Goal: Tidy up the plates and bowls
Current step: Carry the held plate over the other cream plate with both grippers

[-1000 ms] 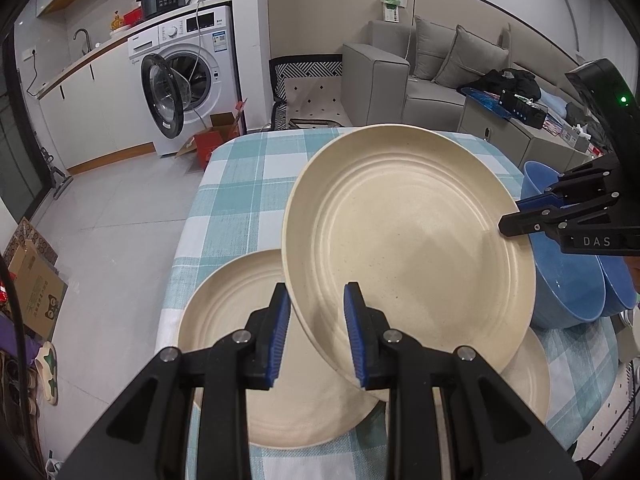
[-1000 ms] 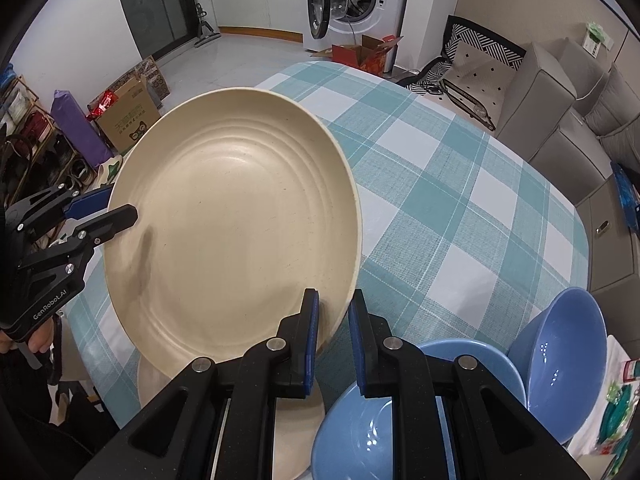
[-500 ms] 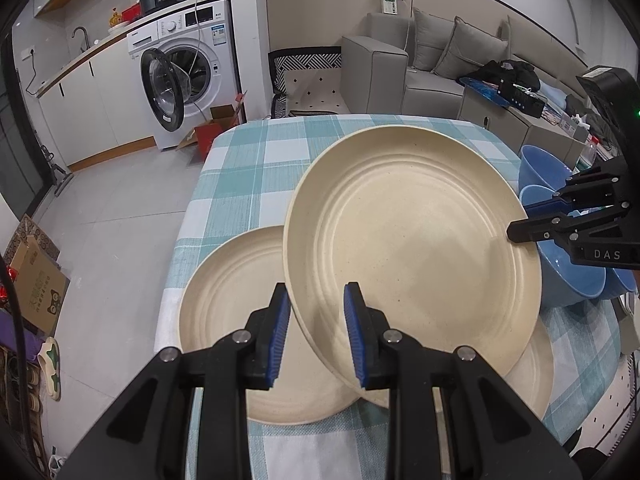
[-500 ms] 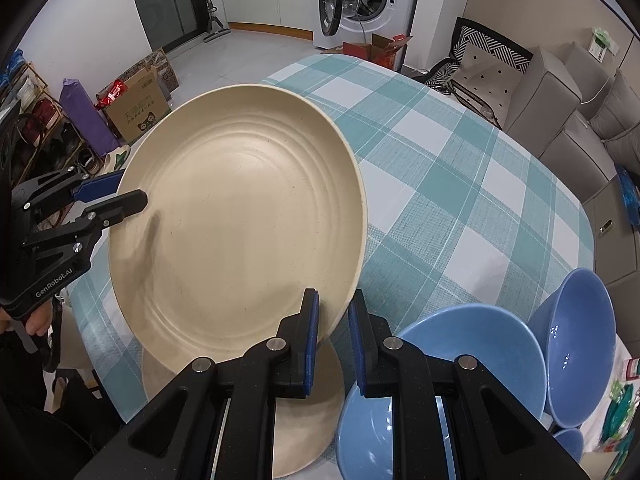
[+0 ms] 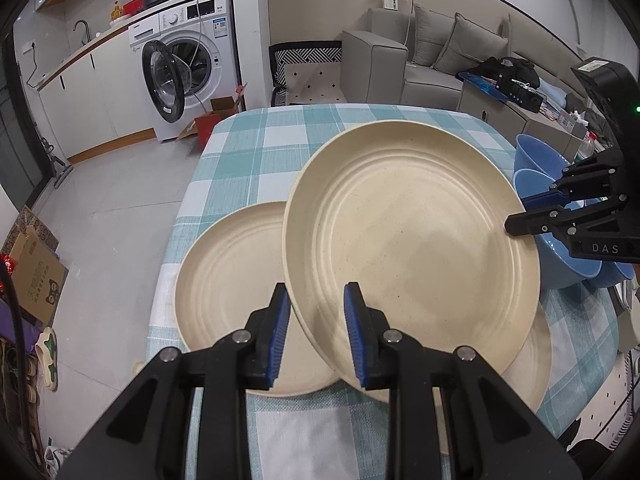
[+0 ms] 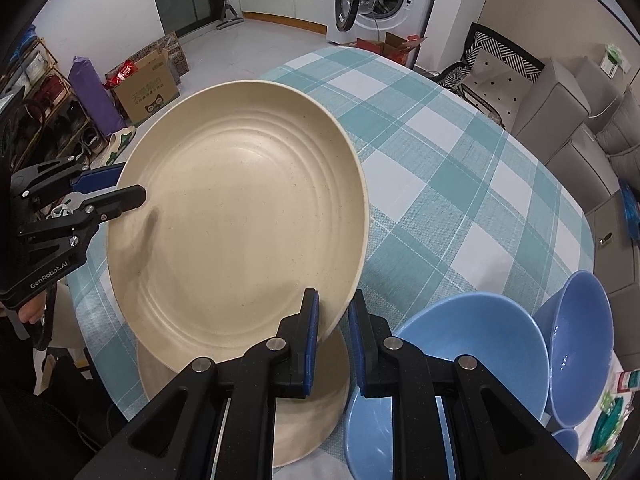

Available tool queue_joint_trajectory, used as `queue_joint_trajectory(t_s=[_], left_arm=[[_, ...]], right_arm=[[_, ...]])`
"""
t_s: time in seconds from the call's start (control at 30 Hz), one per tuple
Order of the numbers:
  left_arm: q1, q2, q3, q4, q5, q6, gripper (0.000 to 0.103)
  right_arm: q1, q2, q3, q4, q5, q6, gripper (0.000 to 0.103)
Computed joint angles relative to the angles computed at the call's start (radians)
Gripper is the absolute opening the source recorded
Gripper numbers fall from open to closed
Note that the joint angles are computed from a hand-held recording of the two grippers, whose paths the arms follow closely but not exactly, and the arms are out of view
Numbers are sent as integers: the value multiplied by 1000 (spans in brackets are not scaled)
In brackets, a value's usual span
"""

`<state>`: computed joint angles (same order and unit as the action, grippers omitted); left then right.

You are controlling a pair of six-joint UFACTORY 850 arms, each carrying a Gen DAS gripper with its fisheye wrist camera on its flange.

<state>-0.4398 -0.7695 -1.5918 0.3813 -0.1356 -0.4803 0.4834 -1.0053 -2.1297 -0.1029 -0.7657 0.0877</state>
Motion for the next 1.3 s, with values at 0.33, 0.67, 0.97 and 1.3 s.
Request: queue_joint_trajectory(t_s=[0.33, 0.67, 0.97, 1.3], left_arm=[[-9, 6, 12, -33, -2, 52, 26], [-14, 7, 24, -68, -10, 97, 26], [-19, 7, 33, -187, -14, 235, 26], [-24, 11, 43, -238, -13, 304, 26]], right_arm=[[8, 58, 123, 0, 36, 29, 15], [18, 102, 211, -1, 72, 57, 15], [23, 154, 315, 18, 120, 80, 15], [31, 192, 381, 18, 139, 104, 16]])
